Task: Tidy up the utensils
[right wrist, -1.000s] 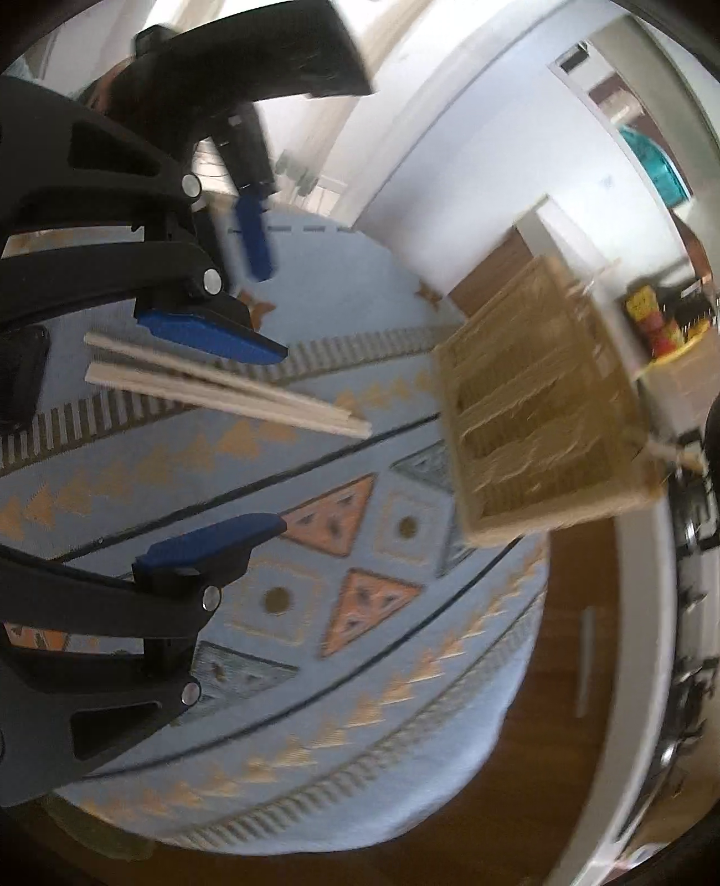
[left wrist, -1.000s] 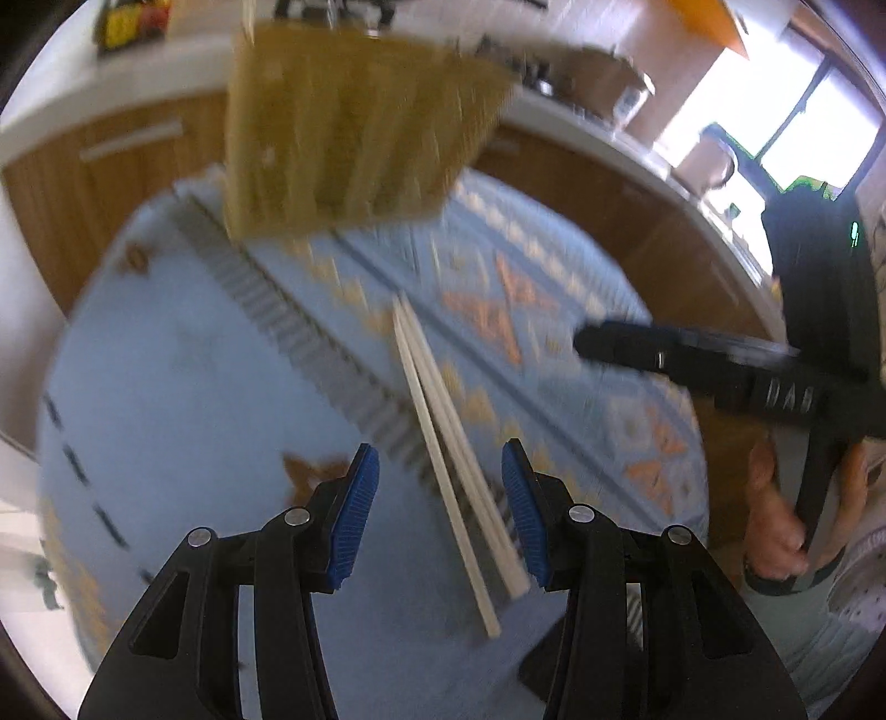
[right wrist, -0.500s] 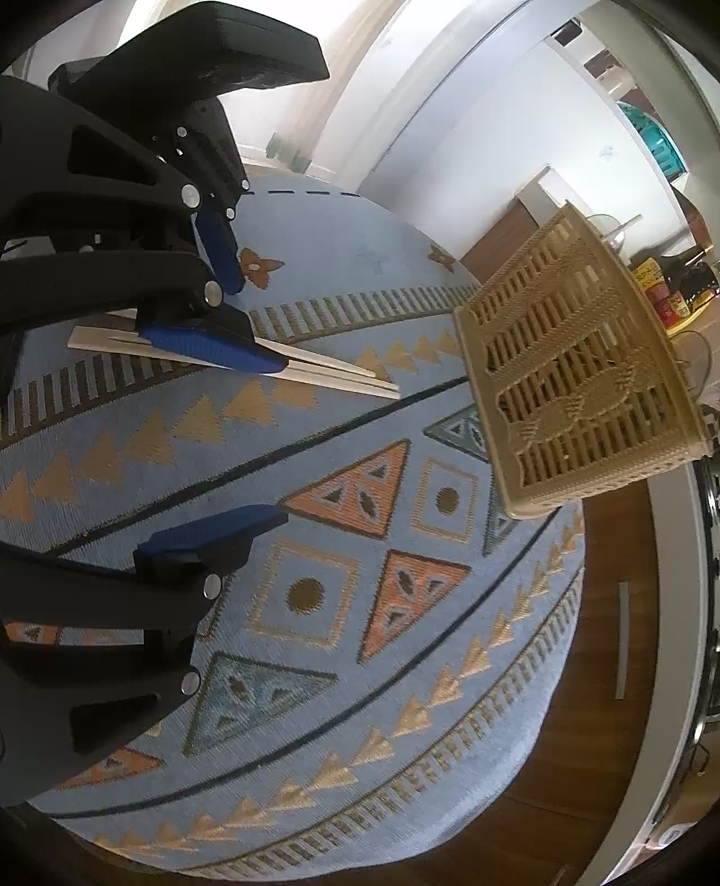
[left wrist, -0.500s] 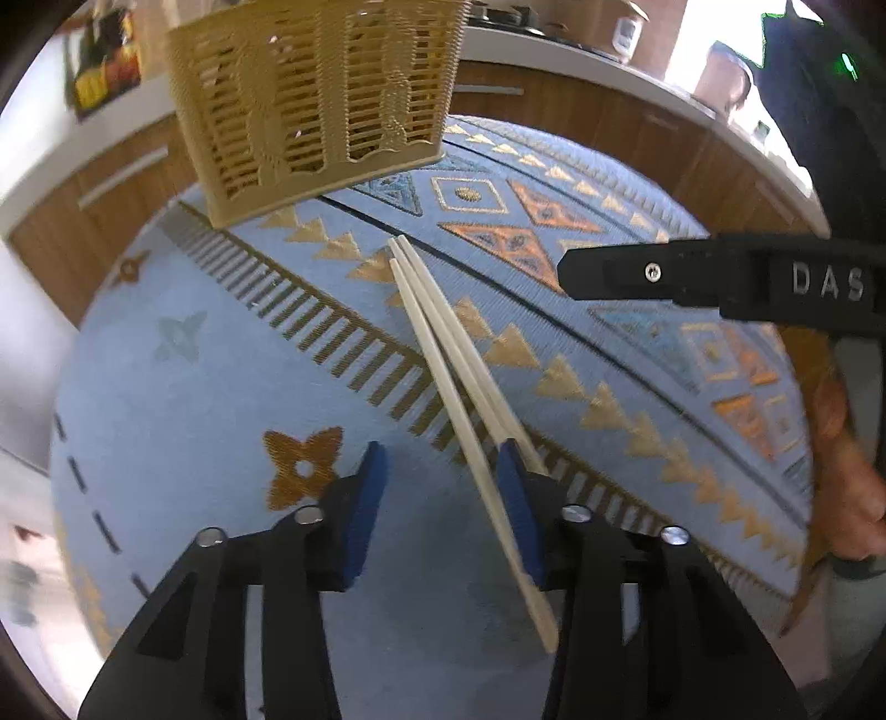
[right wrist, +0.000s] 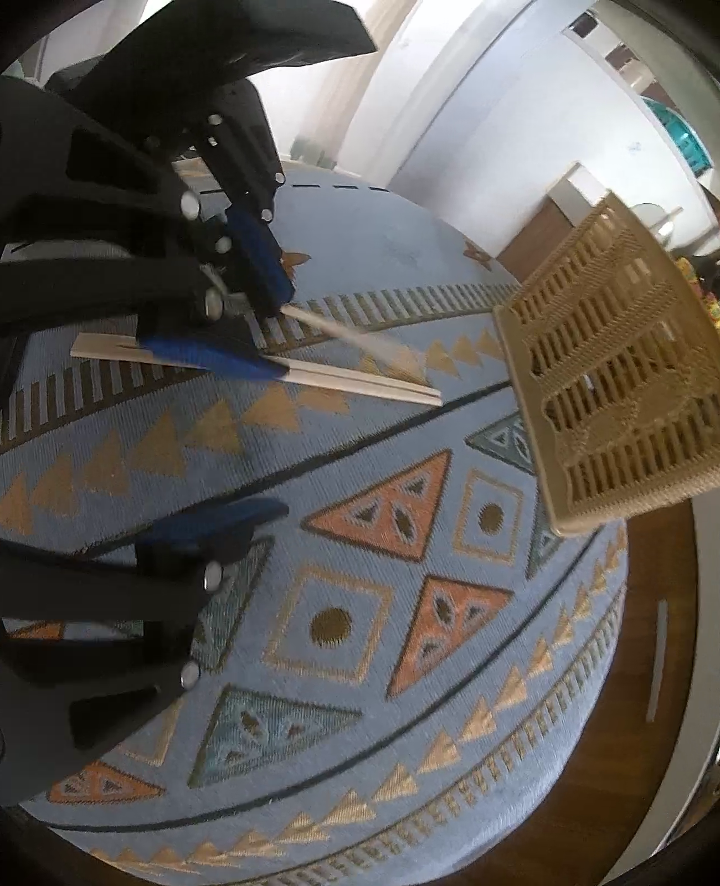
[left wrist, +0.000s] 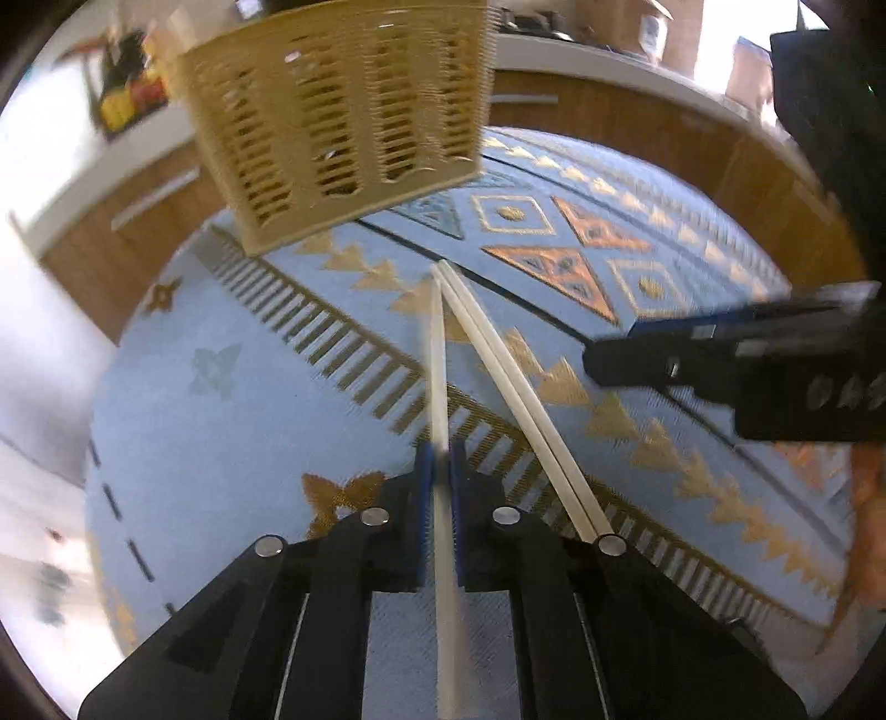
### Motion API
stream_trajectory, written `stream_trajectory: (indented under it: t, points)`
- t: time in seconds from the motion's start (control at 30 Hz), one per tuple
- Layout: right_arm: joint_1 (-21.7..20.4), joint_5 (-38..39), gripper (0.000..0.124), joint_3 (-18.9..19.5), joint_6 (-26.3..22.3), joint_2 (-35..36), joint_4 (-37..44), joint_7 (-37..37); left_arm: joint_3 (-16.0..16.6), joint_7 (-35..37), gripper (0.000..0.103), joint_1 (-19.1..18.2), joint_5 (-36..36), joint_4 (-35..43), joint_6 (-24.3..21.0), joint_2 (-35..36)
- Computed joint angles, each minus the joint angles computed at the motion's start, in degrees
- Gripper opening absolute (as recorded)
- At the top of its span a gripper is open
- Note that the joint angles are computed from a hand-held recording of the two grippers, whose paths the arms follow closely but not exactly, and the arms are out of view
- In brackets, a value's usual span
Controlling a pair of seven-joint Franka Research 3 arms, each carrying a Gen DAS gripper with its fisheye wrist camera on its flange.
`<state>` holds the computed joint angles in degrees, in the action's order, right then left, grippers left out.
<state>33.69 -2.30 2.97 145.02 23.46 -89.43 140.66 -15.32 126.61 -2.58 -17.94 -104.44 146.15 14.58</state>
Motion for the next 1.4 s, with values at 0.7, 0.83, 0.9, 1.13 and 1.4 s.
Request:
stream_trajectory:
  t: [0.7,0.83,0.9,1.13,1.4]
  points:
    - [7.3,-11.65,0.01,-5.4,-23.72,14.34,26.28,-2.88,1.23,-2.9,0.004,5.57,-10.34,3.88,-5.06,1.88]
    - [5.9,-13.32,0.01,-5.24,-21.9,8.64,17.78,-0.26,1.21,-2.85,0.005,5.79,-10.26,5.17,-6.69,2.59]
    - [5.09,-14.13,0.01,-4.89,-22.38,6.85,15.08,0.18,1.34,-2.87,0.005,5.75,-9.44,5.83,-7.57,2.83]
    - [2.36,-14.1,0.011,-2.59,-21.69,3.75,9.85,-1.24,1.54,-3.63,0.009,5.3,-5.22,11.16,-13.31,5.47]
    - [-2.23,-4.58,0.013,-0.1,-21.74,4.58,11.91,-8.86,1.7,-6.08,0.027,3.95,2.38,29.28,-26.8,15.49]
